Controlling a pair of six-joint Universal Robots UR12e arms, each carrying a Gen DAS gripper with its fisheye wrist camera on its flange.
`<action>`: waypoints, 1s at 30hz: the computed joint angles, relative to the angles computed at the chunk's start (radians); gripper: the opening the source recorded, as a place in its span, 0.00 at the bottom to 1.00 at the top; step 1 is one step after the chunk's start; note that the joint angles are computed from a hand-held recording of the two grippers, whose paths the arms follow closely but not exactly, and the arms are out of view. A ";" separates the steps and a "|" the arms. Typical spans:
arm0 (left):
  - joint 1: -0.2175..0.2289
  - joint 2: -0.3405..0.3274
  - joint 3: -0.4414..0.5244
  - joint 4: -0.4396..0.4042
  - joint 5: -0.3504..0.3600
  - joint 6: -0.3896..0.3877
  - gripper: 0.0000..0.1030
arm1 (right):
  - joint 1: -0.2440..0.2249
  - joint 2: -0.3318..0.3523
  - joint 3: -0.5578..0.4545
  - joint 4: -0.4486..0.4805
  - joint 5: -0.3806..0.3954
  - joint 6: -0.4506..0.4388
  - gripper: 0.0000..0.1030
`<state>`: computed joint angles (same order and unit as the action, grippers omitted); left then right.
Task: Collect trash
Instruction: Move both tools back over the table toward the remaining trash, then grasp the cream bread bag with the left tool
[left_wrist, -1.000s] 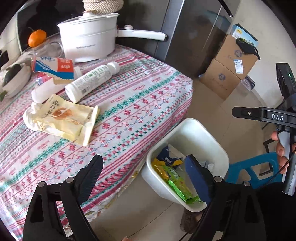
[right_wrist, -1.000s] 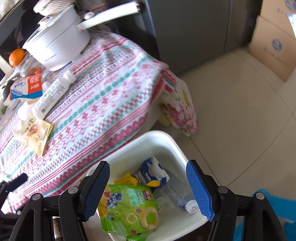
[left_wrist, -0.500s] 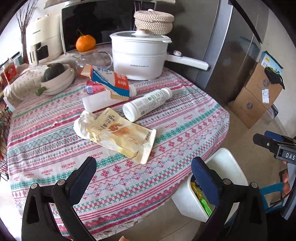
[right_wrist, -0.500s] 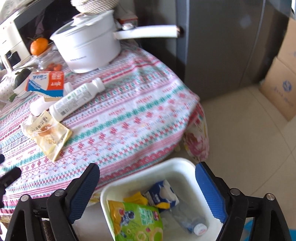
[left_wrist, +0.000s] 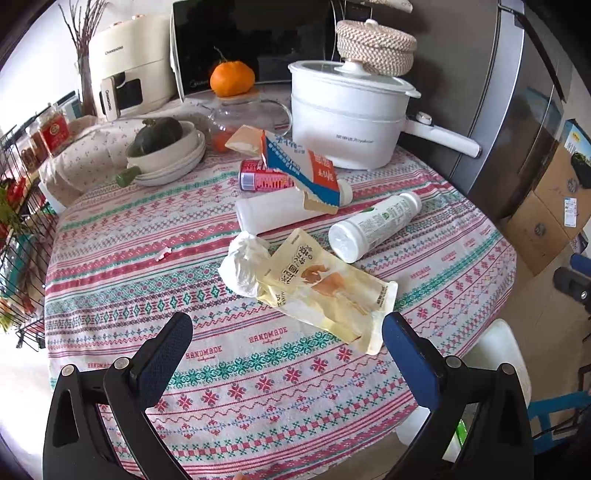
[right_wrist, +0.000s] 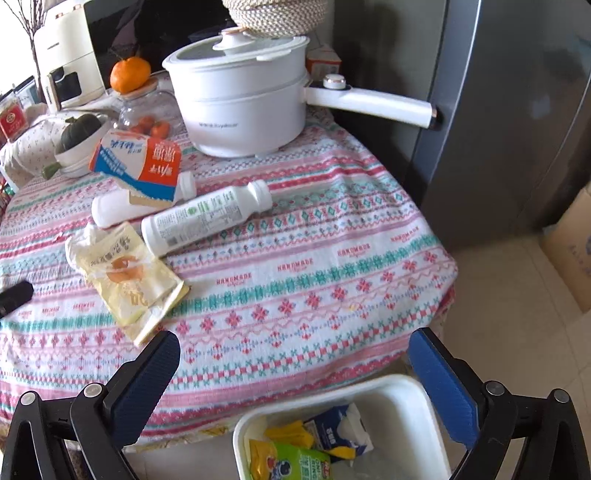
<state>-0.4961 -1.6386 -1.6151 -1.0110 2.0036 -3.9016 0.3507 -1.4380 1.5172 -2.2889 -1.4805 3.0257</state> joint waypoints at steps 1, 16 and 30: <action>0.009 -0.002 -0.003 -0.007 -0.017 0.000 1.00 | 0.001 0.005 -0.006 -0.007 0.004 0.003 0.99; 0.100 -0.073 -0.026 0.086 -0.273 -0.184 0.58 | 0.018 0.067 -0.034 0.044 -0.031 -0.029 0.99; 0.101 -0.039 -0.062 0.205 -0.308 -0.201 0.02 | 0.013 0.063 -0.017 0.067 -0.063 -0.047 0.99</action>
<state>-0.3947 -1.6781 -1.6775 -0.8061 1.6960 -4.1031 0.3639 -1.3746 1.5000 -2.2221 -1.5432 2.9792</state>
